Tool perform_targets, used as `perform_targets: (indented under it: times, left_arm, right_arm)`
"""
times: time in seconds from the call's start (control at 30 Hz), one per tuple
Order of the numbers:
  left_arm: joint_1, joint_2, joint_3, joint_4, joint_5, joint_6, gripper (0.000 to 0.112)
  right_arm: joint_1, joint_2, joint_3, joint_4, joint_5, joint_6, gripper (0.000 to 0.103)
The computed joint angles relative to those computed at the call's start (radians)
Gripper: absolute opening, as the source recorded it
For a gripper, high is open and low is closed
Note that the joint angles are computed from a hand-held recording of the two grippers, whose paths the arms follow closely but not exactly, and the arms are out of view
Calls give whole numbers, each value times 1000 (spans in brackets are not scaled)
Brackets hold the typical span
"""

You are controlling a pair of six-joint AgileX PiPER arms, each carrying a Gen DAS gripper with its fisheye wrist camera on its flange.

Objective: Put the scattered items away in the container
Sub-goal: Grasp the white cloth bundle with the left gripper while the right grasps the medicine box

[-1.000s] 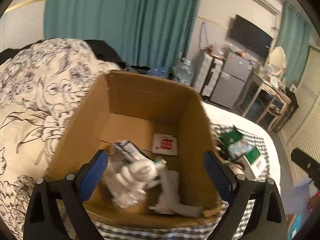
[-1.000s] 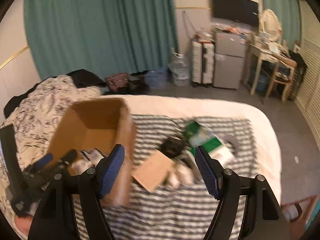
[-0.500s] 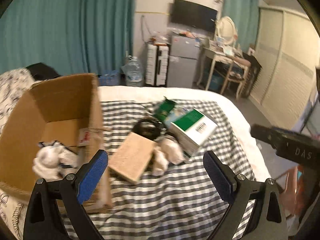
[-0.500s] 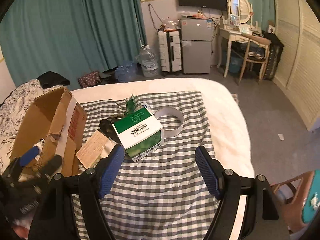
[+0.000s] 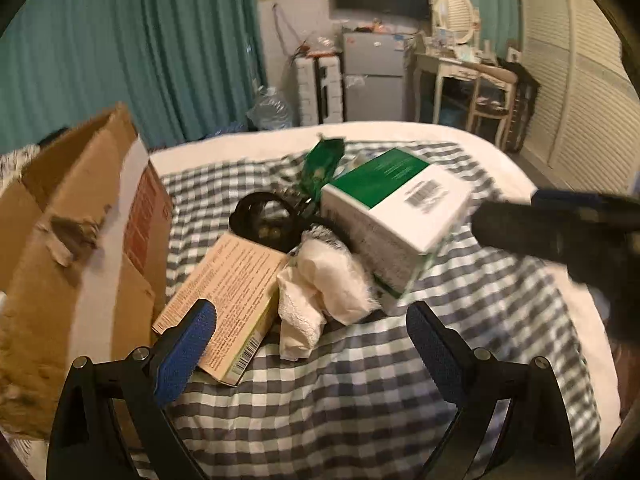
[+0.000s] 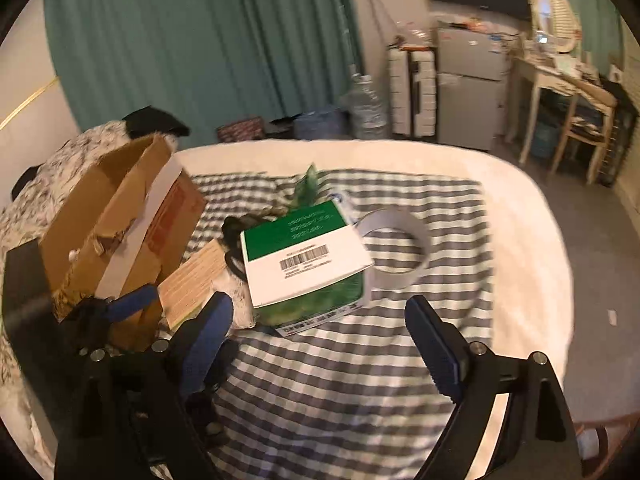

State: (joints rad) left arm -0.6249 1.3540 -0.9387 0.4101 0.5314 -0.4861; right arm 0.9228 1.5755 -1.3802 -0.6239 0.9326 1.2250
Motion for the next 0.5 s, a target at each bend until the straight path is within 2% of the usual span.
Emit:
perform_targets:
  times: [0.17, 0.3, 0.4, 0.47, 0.5]
  left_arm:
    - [40, 62, -25, -8, -10, -40, 98]
    - [60, 94, -20, 3, -35, -64, 98]
    - [69, 103, -13, -3, -58, -66, 97]
    - [64, 104, -15, 10, -59, -55, 79]
    - [64, 104, -19, -5, -61, -26, 76]
  right_arm:
    - [-73, 37, 19, 62, -101, -93, 88]
    - [-73, 78, -20, 20, -126, -156, 88]
    - [-58, 113, -35, -19, -106, -190, 89]
    - [-62, 136, -45, -21, -100, -207, 91]
    - [-65, 142, -45, -28, -102, -204, 92]
